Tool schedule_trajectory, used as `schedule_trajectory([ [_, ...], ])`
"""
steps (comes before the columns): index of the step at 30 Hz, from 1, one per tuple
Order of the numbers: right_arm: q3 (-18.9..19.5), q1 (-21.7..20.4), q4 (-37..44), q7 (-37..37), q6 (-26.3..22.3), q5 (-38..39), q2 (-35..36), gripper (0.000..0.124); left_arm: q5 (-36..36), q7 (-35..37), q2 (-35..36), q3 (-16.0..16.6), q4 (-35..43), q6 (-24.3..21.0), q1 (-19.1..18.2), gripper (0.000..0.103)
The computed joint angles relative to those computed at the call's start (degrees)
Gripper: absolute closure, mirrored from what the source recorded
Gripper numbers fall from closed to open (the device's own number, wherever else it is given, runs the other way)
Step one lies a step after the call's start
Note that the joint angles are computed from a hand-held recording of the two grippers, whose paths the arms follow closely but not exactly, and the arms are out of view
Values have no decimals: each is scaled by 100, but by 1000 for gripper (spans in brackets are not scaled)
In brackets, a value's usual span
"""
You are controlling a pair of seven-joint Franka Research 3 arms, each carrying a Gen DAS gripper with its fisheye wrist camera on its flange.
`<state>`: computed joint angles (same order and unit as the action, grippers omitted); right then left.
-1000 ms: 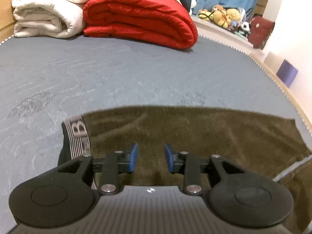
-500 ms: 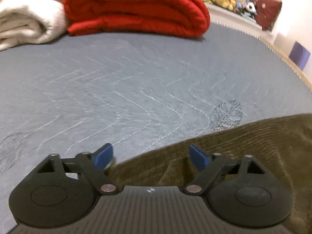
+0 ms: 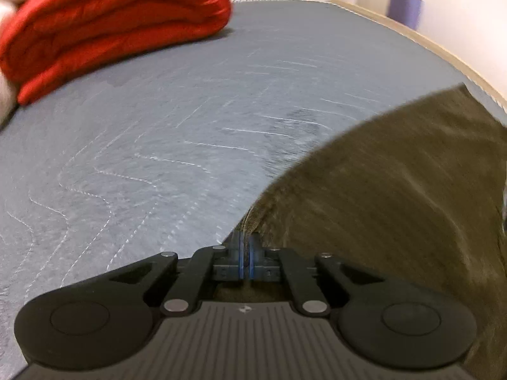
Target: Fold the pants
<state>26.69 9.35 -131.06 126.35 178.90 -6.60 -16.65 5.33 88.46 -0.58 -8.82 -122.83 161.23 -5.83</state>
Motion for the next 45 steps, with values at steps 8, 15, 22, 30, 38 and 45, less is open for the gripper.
schedule_trajectory([
  [8, 347, -367, -157, 280, 106, -75, -327, 63, 844, -1308, -1636, -361, -1180, 45, -188, 101],
  [15, 590, -631, -422, 425, 127, 161, -663, 63, 1405, -2937, -3024, -974, -1598, -1306, -560, 101],
  [22, 489, -535, -653, 493, 105, 489, -890, 63, 797, -3221, -3101, -641, -1880, -2001, -1415, 93],
  [30, 662, -919, -892, 820, 23, 586, -1224, 63, -22, -4503, -3830, -236, -2488, -1235, -1083, 64],
  [38, 884, -1559, -1130, 1403, -39, 698, -1559, 79, -1171, -4740, -4053, 635, -2864, -1150, -1603, 61],
  [45, 1082, -2374, -1225, 2310, 34, 859, -1651, 88, -1944, -3627, -3767, 882, -2758, -1036, -2240, 44],
])
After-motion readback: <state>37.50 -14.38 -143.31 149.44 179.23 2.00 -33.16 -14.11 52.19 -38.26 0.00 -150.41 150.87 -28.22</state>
